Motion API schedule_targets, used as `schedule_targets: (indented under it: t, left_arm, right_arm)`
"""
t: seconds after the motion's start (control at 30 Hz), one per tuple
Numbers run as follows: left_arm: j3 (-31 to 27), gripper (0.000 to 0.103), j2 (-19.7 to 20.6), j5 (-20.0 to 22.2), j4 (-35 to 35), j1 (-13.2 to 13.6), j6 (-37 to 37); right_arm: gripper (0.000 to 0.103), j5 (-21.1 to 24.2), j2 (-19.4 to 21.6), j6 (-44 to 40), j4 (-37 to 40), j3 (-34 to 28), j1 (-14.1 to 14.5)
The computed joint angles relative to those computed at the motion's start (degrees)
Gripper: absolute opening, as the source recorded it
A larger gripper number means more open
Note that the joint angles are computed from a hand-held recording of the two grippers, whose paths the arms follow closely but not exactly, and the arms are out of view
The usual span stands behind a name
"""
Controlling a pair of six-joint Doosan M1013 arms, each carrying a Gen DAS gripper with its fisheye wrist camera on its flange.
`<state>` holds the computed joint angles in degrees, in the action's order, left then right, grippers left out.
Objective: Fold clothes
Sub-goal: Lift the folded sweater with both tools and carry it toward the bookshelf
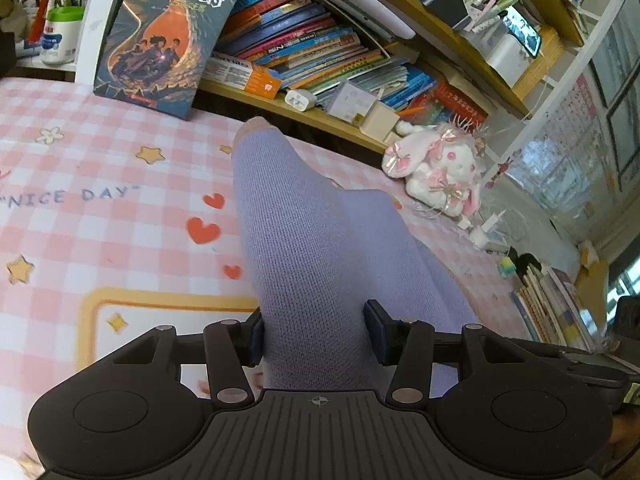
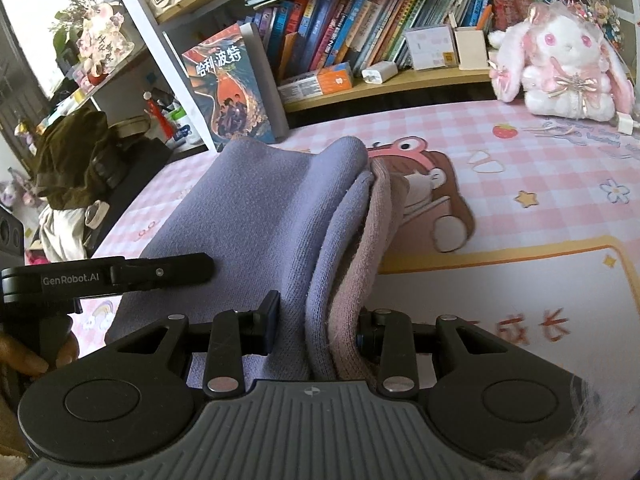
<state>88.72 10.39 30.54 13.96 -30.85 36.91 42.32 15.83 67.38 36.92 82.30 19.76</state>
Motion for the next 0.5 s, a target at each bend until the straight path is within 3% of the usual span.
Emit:
schedule_targets:
  t: [0.2, 0.5]
  left_arm:
    - [1.53, 0.048, -1.02, -1.87, -10.08, 3.13, 11.40]
    - [-0.83, 0.048, 0.99, -3.42, -18.83, 6.00, 20.68]
  right_arm:
    - [0.031, -4.05, -0.13, 7.51, -4.92, 0.23, 3.34]
    - [0.031, -5.78, 1.48, 12.87, -11.16, -2.89, 4.80]
